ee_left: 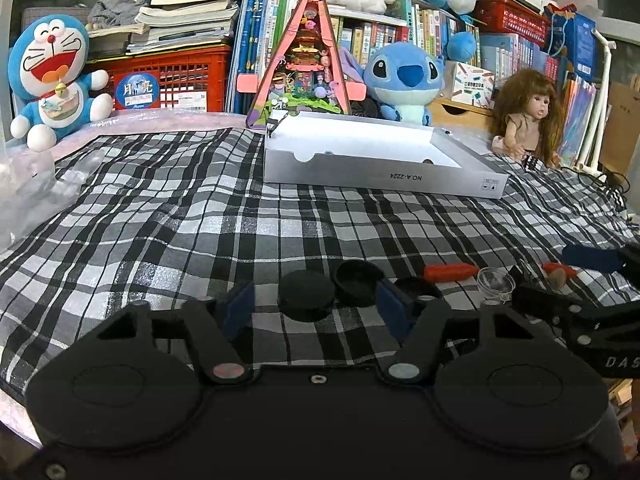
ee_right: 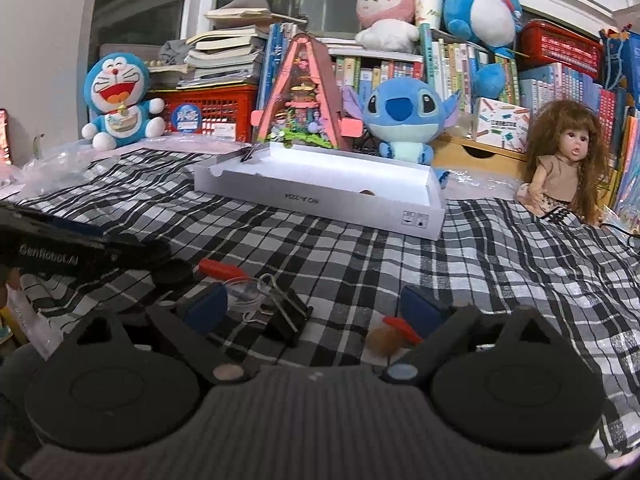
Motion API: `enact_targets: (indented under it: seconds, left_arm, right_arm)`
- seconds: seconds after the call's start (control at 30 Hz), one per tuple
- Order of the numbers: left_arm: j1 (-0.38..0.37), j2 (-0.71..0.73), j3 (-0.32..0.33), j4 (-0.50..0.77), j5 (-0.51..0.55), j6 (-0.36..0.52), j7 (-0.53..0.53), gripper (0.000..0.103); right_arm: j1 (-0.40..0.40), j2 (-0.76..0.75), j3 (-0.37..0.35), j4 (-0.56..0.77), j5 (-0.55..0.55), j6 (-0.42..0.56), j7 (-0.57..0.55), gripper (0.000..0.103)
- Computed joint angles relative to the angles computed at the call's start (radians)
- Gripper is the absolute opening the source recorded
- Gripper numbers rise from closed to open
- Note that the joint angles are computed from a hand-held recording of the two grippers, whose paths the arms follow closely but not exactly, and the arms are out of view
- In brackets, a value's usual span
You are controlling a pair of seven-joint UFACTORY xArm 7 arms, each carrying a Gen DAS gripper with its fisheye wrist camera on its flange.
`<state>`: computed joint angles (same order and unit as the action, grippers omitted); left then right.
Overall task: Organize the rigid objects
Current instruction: 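Move the left tool toward the black lids while the right tool approaches the binder clip, then close the left tool on a black lid while the right tool grasps the black binder clip, then carry the black lid and binder clip with both tools into the white tray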
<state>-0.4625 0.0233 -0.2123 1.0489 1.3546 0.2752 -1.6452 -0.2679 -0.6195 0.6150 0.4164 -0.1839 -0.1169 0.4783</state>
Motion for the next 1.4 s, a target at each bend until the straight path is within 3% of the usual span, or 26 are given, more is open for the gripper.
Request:
enact_targets:
  seconds: [0.43,0.63,0.77,0.97,1.0,1.03,1.1,1.17,1.4]
  left_arm:
    - [0.015,-0.029,-0.009,-0.031,0.039,0.012,-0.045,0.05]
    - [0.01,-0.011,-0.014,-0.014,0.047,0.044,-0.041,0.05]
    - [-0.017,0.012,-0.022,0.009,0.051,0.124,-0.013,0.05]
    - [-0.04,0.025,-0.014,0.023,0.053,0.154,-0.032,0.05]
    - [-0.041,0.024,-0.012,0.021,0.053,0.149,-0.033,0.047]
    - [-0.041,0.022,-0.01,0.02,0.055,0.144,-0.038,0.035]
    - [-0.039,0.014,-0.009,0.016,0.042,0.135,-0.033,0.03]
    - [-0.037,0.008,-0.01,0.014,0.017,0.126,-0.018,0.03]
    - [-0.031,0.005,-0.011,0.027,-0.002,0.107,-0.005,0.03]
  right_arm:
    - [0.057,0.063,-0.039,0.03,-0.035,0.041,-0.017,0.062]
    - [0.042,0.054,-0.027,0.027,-0.042,0.044,0.0,0.06]
    - [-0.067,0.006,0.075,0.027,-0.055,0.049,0.05,0.06]
    - [-0.087,-0.002,0.091,0.015,-0.072,0.026,0.058,0.06]
    - [-0.094,-0.007,0.101,0.015,-0.071,0.026,0.062,0.06]
    - [-0.094,-0.009,0.103,0.015,-0.068,0.03,0.067,0.06]
    - [-0.047,0.013,0.057,0.017,-0.06,0.037,0.066,0.051]
    - [0.014,0.039,-0.004,0.018,-0.047,0.038,0.062,0.033]
    - [0.061,0.054,-0.055,0.047,-0.055,0.071,0.051,0.029]
